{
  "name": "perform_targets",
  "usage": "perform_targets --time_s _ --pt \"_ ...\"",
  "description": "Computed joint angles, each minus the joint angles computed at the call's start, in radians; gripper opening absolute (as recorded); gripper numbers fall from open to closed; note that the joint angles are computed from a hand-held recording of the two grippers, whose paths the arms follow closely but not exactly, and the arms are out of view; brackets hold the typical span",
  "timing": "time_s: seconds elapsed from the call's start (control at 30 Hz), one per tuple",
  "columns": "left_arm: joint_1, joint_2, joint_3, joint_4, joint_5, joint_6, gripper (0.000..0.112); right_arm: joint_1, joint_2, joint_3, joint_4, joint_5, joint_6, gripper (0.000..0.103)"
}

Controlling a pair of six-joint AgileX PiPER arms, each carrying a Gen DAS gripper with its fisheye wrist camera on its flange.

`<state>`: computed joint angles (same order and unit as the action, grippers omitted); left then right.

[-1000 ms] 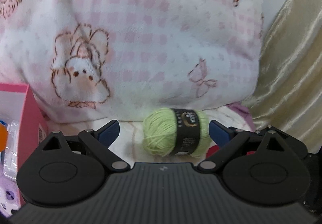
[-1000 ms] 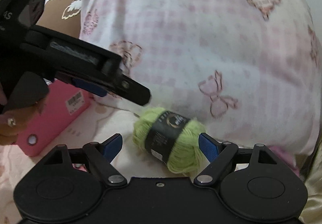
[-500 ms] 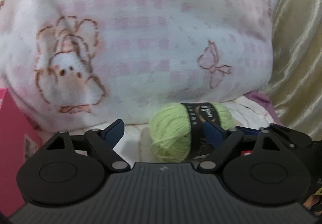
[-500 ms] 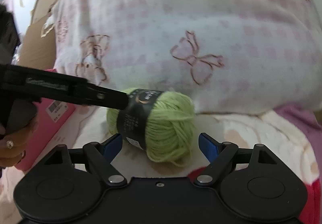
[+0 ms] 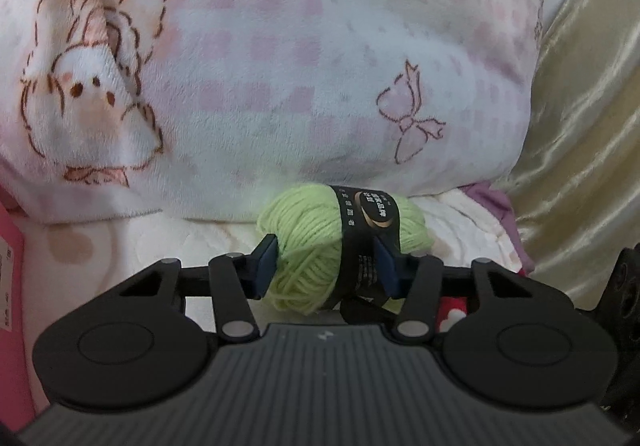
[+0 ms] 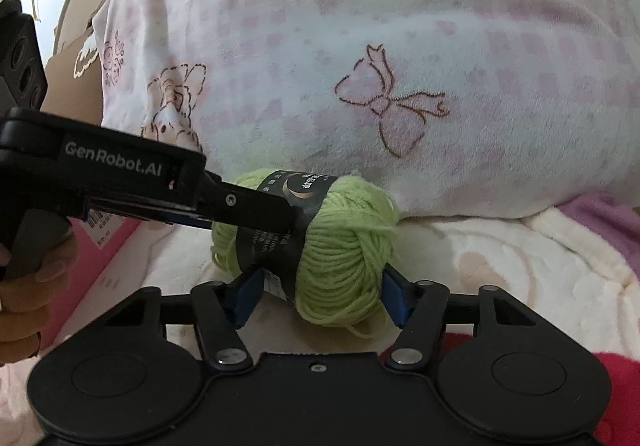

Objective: Organize objects
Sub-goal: 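Close the left tool on the green yarn ball's black label band, then lift the yarn ball with the left tool and carry it to the pink box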

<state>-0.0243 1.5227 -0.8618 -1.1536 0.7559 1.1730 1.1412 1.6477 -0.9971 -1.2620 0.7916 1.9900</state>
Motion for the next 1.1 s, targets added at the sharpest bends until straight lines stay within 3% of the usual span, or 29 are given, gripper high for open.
perform_targets --time_s 0.43,0.63,0.83,1.1 --pt "-0.001 -0.001 0.018 0.038 0.020 -0.114 0.050 0.040 0.031 -0.025 -0.027 0.038 0.013 0.067" --pt "0.045 -0.054 0.069 0.052 0.065 -0.124 0.050 0.079 0.019 -0.038 -0.008 0.062 -0.018 0.067" --pt "0.124 -0.128 0.116 0.092 0.147 -0.117 0.050 0.138 -0.003 -0.055 0.051 0.083 -0.057 0.067" --pt "0.228 -0.237 0.128 0.266 0.276 -0.183 0.050 0.213 -0.002 -0.112 0.177 0.079 -0.095 0.067"
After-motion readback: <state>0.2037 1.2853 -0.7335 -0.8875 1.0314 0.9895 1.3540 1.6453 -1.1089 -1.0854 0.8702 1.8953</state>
